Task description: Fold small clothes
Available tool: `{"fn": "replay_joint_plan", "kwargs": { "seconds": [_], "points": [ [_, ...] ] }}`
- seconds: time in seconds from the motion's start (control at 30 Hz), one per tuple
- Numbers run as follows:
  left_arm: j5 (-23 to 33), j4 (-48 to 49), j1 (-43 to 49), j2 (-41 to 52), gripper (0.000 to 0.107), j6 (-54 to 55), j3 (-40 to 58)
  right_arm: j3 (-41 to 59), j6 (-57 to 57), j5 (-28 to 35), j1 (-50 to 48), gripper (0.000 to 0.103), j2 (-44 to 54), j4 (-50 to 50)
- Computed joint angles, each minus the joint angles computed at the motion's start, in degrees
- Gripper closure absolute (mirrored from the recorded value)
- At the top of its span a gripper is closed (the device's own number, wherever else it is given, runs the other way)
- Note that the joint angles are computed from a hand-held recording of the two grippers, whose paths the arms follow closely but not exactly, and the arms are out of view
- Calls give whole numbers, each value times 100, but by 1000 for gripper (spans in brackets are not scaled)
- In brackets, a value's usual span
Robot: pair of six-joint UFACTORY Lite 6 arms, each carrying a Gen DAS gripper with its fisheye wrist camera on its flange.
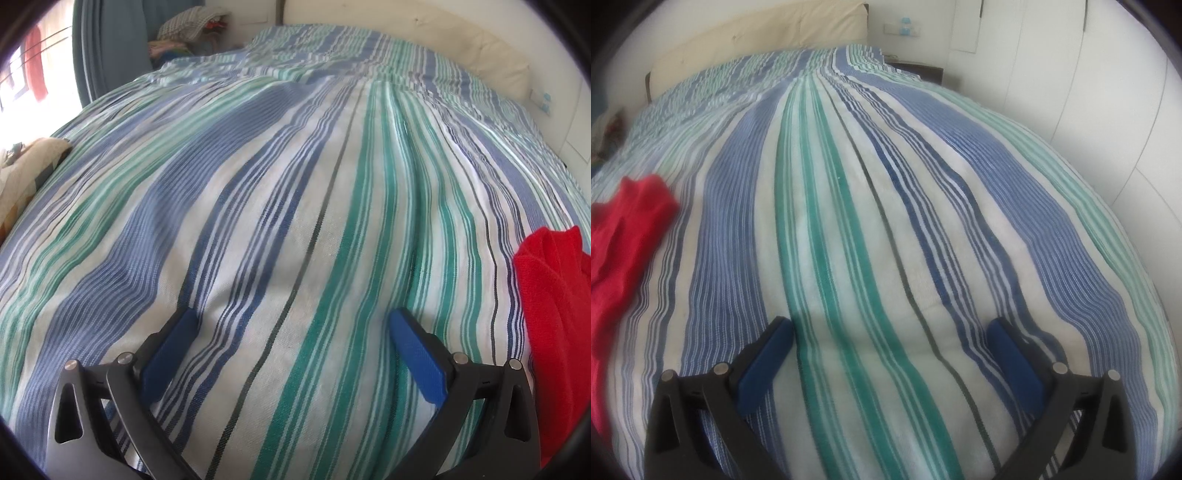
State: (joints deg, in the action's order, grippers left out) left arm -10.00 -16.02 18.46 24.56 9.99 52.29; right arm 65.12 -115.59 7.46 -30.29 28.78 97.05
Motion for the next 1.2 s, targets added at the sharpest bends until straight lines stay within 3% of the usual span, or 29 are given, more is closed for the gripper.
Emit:
{"fn": "replay_joint_plan", "kwargs": {
  "seconds": [0.53, 1.0, 1.2],
  "points": [
    [-3, -16, 2, 3, 4, 19, 1, 25, 389, 8, -8, 0, -8, -402],
    [0, -244, 19, -14, 4, 290, 0, -234, -360, 120, -87, 0, -189, 232],
    [-8, -241, 16, -7, 4, 287, 0, -167, -136, 117, -88, 0, -135, 8]
  ]
}}
